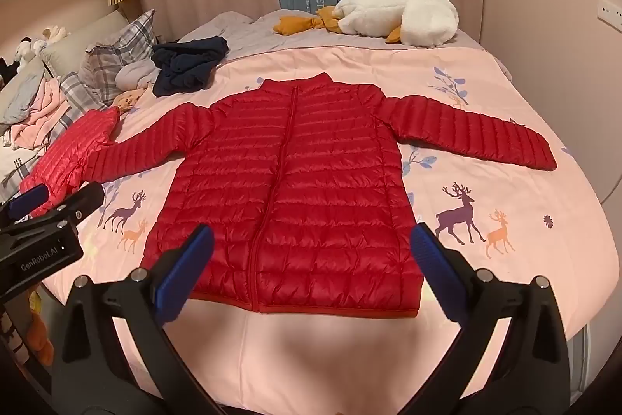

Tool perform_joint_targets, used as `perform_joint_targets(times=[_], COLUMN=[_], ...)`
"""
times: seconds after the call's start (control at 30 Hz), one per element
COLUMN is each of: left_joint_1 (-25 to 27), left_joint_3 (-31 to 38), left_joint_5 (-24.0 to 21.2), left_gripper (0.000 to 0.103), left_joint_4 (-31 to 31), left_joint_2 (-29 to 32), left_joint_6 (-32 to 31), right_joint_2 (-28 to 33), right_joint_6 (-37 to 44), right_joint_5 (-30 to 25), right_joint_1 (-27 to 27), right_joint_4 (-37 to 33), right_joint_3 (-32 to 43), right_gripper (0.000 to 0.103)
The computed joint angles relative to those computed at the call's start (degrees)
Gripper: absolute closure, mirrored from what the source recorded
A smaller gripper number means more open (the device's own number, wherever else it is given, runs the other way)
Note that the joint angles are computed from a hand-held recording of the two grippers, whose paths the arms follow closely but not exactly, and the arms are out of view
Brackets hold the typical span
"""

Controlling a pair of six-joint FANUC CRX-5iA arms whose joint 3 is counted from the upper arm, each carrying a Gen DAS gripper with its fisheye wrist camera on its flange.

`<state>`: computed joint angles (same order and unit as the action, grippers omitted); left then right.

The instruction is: Fold large clothes

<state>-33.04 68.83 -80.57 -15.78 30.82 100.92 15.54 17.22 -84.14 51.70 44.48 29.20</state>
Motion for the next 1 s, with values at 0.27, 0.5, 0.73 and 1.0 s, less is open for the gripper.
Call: perform_joint_targets(times=[0.27, 0.5, 0.73, 1.0], left_joint_1=[-0.1, -0.4, -0.3, -0.3], left_joint_3=[0.9, -0.4, -0.4, -1.1], left_joint_5=[-0.7, 0.0, 0.0, 0.3], left_gripper=[0.001, 0.001, 0.001, 0.001], left_joint_4=[-0.1, -0.2, 0.4, 0.5], left_joint_2=[0.4, -0.1, -0.1, -0.2], left_joint_6=[-0.4, 0.1, -0.1, -0.4], right_joint_2=[0.1, 0.1, 0.2, 0.3], right_joint_6=[0.0, 0.1, 0.1, 0.2], right_joint_5=[-0.1, 0.0, 0.1, -0.1], right_joint_1=[0.1, 0.1, 0.2, 0.2], right_joint_4=[0.2, 0.2, 0.2, 0.0], right_joint_3=[0.0, 0.1, 0.2, 0.5], right_gripper=[0.002, 0.002, 0.002, 0.002])
